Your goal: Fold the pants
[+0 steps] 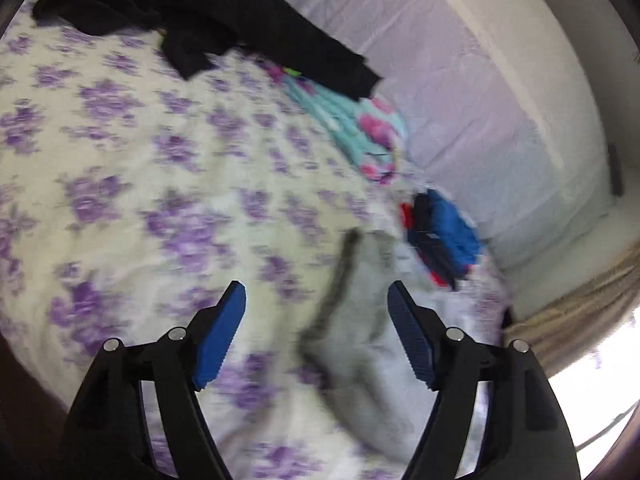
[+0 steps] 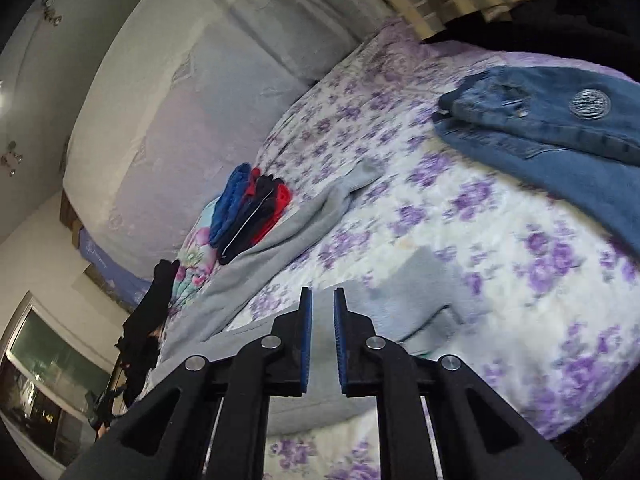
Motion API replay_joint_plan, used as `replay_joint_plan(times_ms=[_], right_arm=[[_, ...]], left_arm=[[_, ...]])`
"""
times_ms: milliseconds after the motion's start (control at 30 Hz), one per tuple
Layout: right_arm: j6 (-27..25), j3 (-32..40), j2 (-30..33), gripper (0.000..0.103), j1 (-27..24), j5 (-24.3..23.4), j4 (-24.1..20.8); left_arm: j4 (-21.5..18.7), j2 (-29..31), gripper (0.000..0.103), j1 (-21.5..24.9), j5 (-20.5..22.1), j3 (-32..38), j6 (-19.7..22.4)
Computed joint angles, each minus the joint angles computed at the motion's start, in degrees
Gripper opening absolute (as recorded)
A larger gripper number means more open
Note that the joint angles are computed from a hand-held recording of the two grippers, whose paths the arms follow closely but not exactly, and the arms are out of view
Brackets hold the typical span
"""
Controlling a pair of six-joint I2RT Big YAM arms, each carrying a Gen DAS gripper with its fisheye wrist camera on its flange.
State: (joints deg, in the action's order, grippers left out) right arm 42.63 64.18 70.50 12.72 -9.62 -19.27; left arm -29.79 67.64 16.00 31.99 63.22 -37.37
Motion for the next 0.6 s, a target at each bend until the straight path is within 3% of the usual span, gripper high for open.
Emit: replay_joint_plan(times_ms=[33, 67, 167, 200, 267, 333, 367, 400, 433, 467, 533, 600], right_arm=[[-0.6, 2.2, 2.6, 0.012, 0.9, -1.8, -0.1], [-1.0, 3.6, 4.3, 0.012, 2.0, -2.8, -0.2], [-1.8, 7.4, 9.1, 0.013, 4.3, -5.8, -1.1], [-2.1, 8.5, 10.4, 0.032, 4.8, -6.3, -1.9], [-2.8, 9.8, 12.2, 0.059, 4.9, -4.8, -4.0], [-2.4, 9.1, 12.8, 0.051, 3.4, -4.2, -5.4], [-0.9, 7.6, 12.7, 0.031, 1.6, -5.9, -4.8], [0.6, 6.0, 12.4, 0.000, 0.2, -7.7, -4.1], [1.8, 4.5, 12.0, 0.000, -1.2, -8.8, -3.8], [2.7, 2.6, 11.1, 0.000, -2.2, -10.0, -2.2], [2.5, 2.0, 9.9, 0.000, -2.4, -10.6, -3.2], [-0.4, 4.5, 9.8, 0.003, -1.3, -8.1, -7.2]], left_arm=[[0.9, 0.8, 0.070, -1.1, 3.5, 1.3, -0.3], [0.0, 1.6, 0.070, -3.1, 3.8, 3.1, 1.4], [-3.1, 5.0, 0.071, -11.1, -0.7, 9.1, 8.4], [-4.4, 7.1, 0.072, -13.4, -1.6, 11.4, 10.2], [-8.2, 11.8, 0.072, -16.1, -1.9, 15.6, 12.8], [-12.7, 16.4, 0.069, -17.1, -5.2, 18.6, 14.6], [-13.9, 18.6, 0.058, -16.6, -6.1, 19.3, 14.7], [-14.5, 20.2, 0.049, -15.5, -5.1, 19.5, 14.6], [-13.7, 20.7, 0.030, -14.2, -3.2, 18.8, 13.4], [-12.5, 20.7, 0.020, -12.3, 0.0, 17.7, 11.9], [-9.0, 19.4, 0.022, -8.9, 7.3, 15.2, 5.5], [-8.3, 17.6, 0.041, -7.7, 8.3, 14.9, 4.5]])
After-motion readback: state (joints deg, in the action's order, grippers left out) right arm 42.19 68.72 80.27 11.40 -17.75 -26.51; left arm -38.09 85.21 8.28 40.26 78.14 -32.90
